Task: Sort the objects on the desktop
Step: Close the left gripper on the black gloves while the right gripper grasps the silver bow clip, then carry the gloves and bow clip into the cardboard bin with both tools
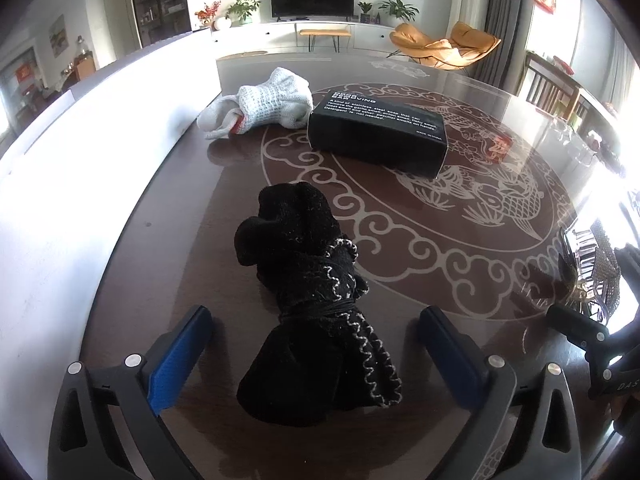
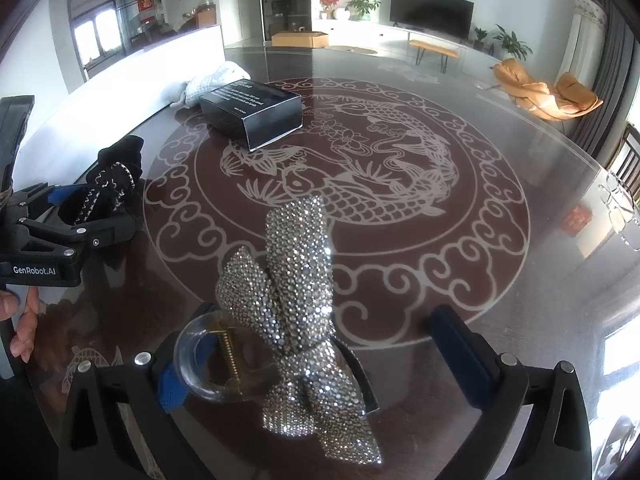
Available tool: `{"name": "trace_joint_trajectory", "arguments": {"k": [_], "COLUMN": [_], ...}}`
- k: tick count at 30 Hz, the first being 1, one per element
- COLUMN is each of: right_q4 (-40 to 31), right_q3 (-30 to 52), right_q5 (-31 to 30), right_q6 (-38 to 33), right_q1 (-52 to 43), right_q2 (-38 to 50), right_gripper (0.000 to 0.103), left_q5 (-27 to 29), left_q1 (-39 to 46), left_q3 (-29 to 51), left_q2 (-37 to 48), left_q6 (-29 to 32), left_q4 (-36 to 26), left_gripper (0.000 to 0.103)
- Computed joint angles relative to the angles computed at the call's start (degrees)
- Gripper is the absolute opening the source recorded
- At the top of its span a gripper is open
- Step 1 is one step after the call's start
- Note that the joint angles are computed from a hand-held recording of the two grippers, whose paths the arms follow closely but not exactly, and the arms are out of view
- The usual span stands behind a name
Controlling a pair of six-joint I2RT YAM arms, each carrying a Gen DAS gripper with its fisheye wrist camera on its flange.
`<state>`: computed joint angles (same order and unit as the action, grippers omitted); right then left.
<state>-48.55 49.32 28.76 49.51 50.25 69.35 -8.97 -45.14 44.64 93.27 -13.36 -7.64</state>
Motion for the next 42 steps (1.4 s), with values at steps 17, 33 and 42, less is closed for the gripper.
{"name": "trace_joint_trajectory", "arguments": {"k": [17, 33, 42], "right_q4": [0.0, -6.4, -9.7], "right_q3": [0.0, 2.1, 11.1], "right_q5": [0.2, 1.3, 3.1], "right_q6": [0.3, 6.9, 9.3], "right_q1": [0.3, 3.9, 9.9], "right_q2": [0.1, -1.8, -1.2], "right_gripper": [0.103, 0.052, 0.052], "left_q5": [0.0, 5.8, 16.7], "left_q1": [0.0, 1.8, 10.0], "left_q3": [0.1, -3.7, -14.0], "left_q2": [0.2, -3.8, -32.2], "left_q6": [0.0, -0.3, -6.5], "left_q4": [0.0, 5.1, -0.3], "left_gripper": [0.103, 0.032, 0.031]}}
